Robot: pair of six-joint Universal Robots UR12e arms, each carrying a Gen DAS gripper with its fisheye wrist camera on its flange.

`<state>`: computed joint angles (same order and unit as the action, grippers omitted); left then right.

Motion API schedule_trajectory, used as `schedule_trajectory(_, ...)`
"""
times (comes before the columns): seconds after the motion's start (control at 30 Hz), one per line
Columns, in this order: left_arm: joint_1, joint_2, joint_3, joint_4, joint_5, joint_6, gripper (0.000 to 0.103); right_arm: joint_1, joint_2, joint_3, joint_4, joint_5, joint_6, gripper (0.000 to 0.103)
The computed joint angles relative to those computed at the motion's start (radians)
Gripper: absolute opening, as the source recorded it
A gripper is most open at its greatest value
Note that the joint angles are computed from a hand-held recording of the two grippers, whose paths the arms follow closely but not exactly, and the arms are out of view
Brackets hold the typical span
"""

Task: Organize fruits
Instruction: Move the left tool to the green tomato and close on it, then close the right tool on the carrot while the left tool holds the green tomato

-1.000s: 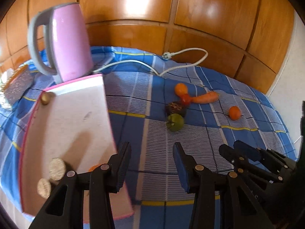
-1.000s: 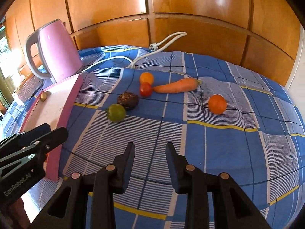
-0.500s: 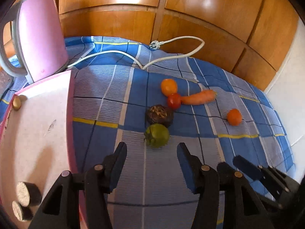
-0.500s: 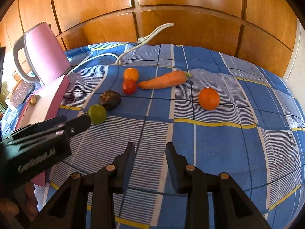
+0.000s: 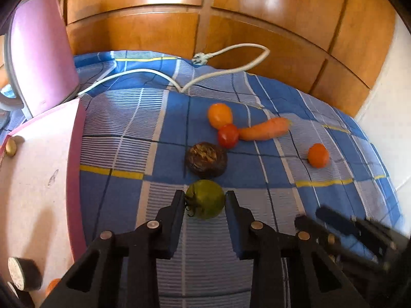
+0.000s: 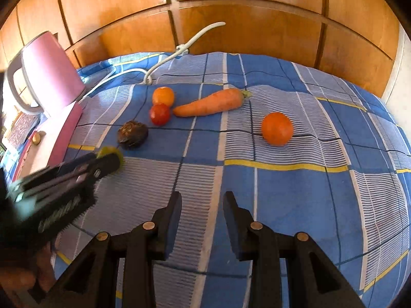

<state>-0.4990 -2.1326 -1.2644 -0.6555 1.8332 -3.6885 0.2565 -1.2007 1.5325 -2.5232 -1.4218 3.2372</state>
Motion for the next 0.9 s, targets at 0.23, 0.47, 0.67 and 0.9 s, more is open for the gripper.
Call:
schedule_trajectory(0.23,-0.006,-0.005,-0.015,0.044,0.023,-0.004,0.033,-0.011,0.024,-0.031,0.009,-0.026,0.031,0.034)
schedule_trajectory(0.47,-0.002,-0.014,-0.009,0.032,0.003,-0.031,0.033,-0.024,0.06,-0.089,0.013,0.018,0.035,0.034)
schedule_trajectory(0.67,-0.001,-0.012,-0.015,0.044,0.0,-0.036,0.034,-0.03,0.109,-0.162,0.044,0.055,0.074,0.034)
schedule_trajectory(0.9,-0.004,-0.015,-0.015,0.047,0.011,-0.031,0.035,-0.034,0.175,-0.259,0.099,0.092,0.142,0.034)
